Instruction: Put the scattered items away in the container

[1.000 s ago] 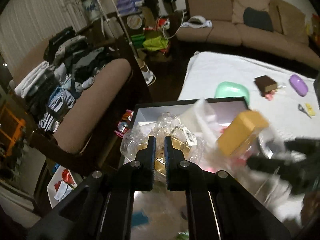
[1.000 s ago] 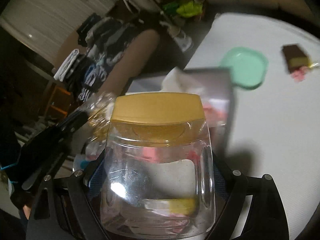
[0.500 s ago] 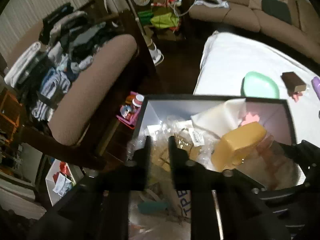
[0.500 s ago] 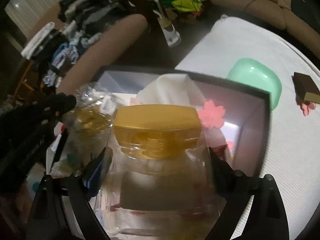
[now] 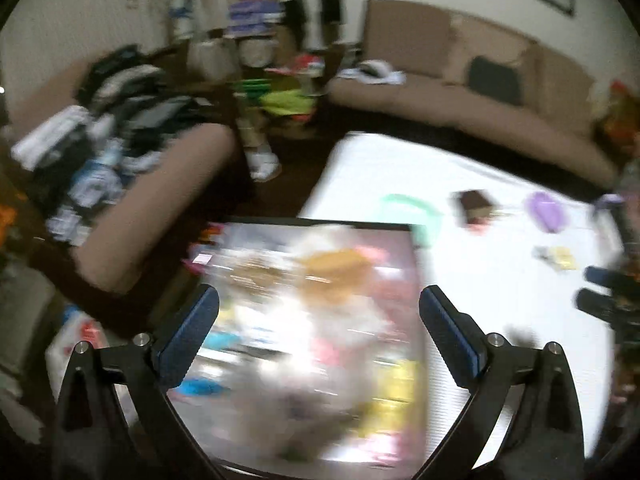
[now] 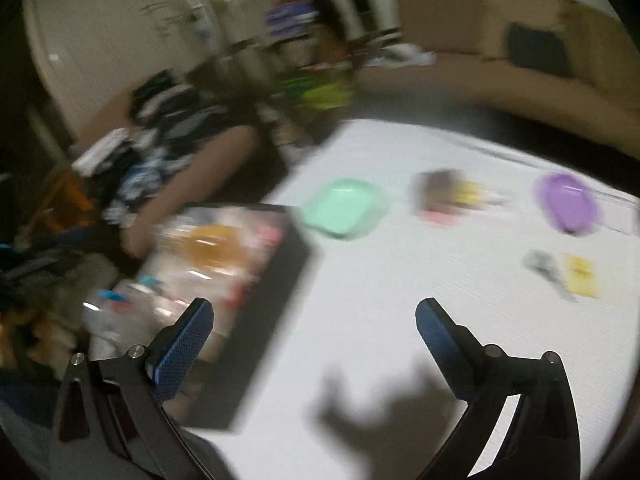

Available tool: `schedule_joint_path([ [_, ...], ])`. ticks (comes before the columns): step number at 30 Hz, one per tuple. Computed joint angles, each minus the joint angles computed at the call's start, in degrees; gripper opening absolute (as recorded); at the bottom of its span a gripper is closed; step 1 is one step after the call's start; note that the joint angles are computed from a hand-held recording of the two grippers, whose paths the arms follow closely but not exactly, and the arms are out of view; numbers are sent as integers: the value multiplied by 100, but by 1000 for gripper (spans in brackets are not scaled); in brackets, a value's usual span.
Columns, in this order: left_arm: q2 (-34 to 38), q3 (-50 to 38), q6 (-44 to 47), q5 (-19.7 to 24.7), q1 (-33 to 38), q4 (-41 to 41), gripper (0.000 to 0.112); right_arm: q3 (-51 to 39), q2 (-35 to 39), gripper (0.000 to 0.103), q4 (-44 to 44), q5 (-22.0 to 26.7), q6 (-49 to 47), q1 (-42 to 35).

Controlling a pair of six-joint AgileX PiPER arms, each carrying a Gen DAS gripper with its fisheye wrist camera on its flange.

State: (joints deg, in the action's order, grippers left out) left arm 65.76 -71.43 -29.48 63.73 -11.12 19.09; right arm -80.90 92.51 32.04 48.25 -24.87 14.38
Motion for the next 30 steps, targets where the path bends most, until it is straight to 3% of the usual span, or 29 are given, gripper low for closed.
schedule_joint_path([
  [4,599,-129,-1196,-229,-1816,522,101,1038,-474,103,275,-71,-1082,-1530],
  [6,1263,-340,-1480,-636,-2457,508,101,1336,-463,103,320,-86,-1577,-2242],
  [9,2450,-896,-1388,-1322,-2896,164,101,1625,-367,98,266,-474,-2003,-3030],
  [12,3903,-1945,-1058,-1680,-3055,-72,101,1613,24,81,450,-719,-2439,-3599],
  [14,4864,-2991,-507,-1559,-3056,-234,99,1342,397,57,523,-610,-2758,-3738],
  [15,5386,-3564,-218,-1443,-3022,-211,89,1030,738,50,605,-403,-3098,-3799],
  [16,5740,-4055,-46,-1098,-2957,-284,80,797,991,35,646,-321,-3364,-3789],
  [17,5980,-4316,11,-979,-2897,-369,58,506,1302,29,637,-210,-3651,-3758],
  [18,6030,-4349,98,-1011,-2776,-636,49,242,1576,28,616,-88,-3865,-3751],
  [19,5923,-4152,178,-1213,-2701,-863,49,96,1739,27,602,-61,-4004,-3712],
  [22,5264,-2830,-57,-2378,-2626,-631,49,-668,2437,27,649,228,-4378,-3509],
  [25,5282,-2777,107,-2285,-2527,-480,42,-1751,3153,27,311,598,-4172,-3105],
  [26,5335,-2868,295,-2237,-2445,-635,35,-2054,3345,28,141,611,-4093,-2951],
  [30,5286,-2865,701,-2273,-2216,-1061,34,-3771,4440,27,-606,1044,-3619,-2382],
])
